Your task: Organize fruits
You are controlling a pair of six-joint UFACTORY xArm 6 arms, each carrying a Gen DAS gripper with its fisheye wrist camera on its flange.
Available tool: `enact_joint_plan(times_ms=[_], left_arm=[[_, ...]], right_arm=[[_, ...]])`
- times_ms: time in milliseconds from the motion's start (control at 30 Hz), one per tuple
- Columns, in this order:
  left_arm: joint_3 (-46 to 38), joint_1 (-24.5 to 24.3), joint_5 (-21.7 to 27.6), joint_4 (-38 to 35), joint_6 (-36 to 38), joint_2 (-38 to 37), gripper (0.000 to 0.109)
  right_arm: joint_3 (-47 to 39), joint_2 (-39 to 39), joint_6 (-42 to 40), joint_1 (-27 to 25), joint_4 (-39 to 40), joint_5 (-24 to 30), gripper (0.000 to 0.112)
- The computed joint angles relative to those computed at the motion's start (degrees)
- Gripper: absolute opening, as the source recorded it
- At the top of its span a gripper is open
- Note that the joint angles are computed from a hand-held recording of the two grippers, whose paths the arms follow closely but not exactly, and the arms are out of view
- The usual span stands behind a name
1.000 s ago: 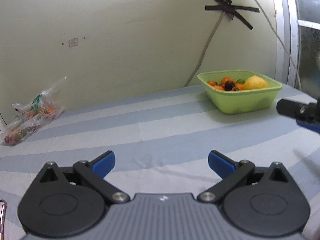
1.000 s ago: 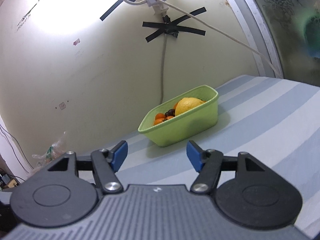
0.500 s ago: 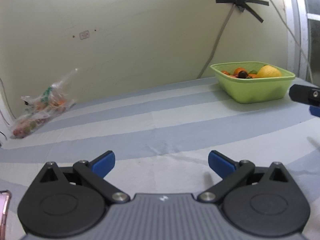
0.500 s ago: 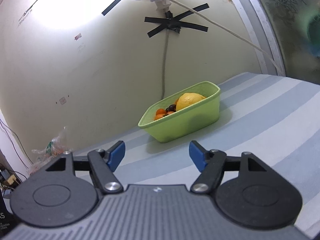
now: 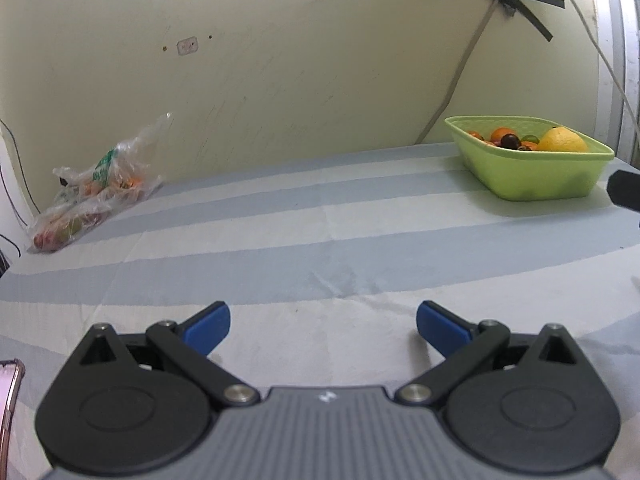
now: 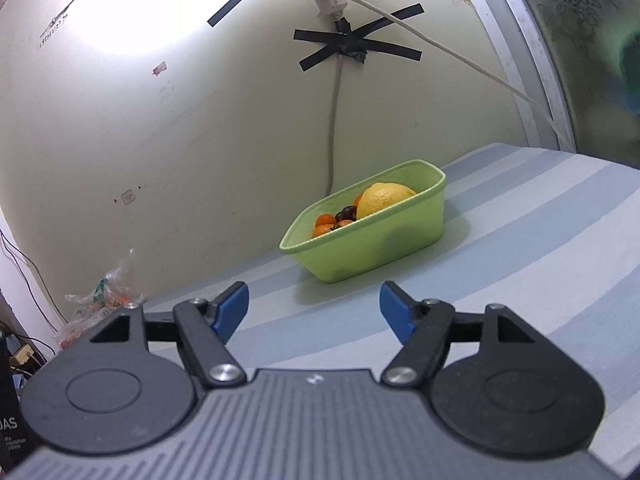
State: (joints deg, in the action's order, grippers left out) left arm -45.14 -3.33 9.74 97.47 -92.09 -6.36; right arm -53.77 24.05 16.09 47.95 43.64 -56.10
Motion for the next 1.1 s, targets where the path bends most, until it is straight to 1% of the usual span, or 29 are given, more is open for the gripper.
enact_joint_plan(times_ms=[233, 433, 633, 700, 767, 800, 867, 933, 1000, 1100], left_arm=[[0.1, -0.3, 0.7, 0.7, -0.9, -0.3, 0.103], [0.4, -0.5, 1.3, 3.7, -4.4, -0.9, 0.103], [0.1, 0.2, -0.4, 5.8, -6.4, -0.9, 0.103], [0.1, 0.9, -1.6, 3.5, -3.9, -0.6, 0.103], [0.6, 1.2, -2.1, -2.8, 2.5, -0.2, 0.103], [0.6, 1.4, -2.4, -3.7, 3.4, 0.0, 0.103], [0.6, 1.6, -2.4, -4.1, 3.2, 0.1, 0.103], [0.7, 1.9, -2.9, -6.3, 5.1, 0.3, 0.103], [0.7, 2.1, -3.0, -6.4, 5.1, 0.4, 0.103], [0.9, 1.3, -1.5, -5.8, 4.5, 0.0, 0.103]], right_arm=[[0.8, -0.3, 2.6, -0.6, -1.7, 0.0, 0.075], [0.9, -0.3, 3.6, -0.8, -2.2, 0.0, 0.075], [0.9, -0.2, 3.6, -0.8, -2.2, 0.0, 0.075], [1.0, -0.2, 3.7, -0.8, -2.3, 0.0, 0.075], [0.9, -0.2, 3.5, -0.8, -2.1, 0.0, 0.075], [0.9, -0.2, 3.5, -0.8, -2.1, 0.1, 0.075], [0.8, -0.2, 3.2, -0.6, -1.8, 0.0, 0.075], [0.8, -0.2, 3.2, -0.6, -1.7, 0.0, 0.075], [0.7, -0.2, 3.1, -0.6, -1.6, 0.1, 0.075], [0.8, -0.2, 3.1, -0.6, -1.6, 0.0, 0.075]])
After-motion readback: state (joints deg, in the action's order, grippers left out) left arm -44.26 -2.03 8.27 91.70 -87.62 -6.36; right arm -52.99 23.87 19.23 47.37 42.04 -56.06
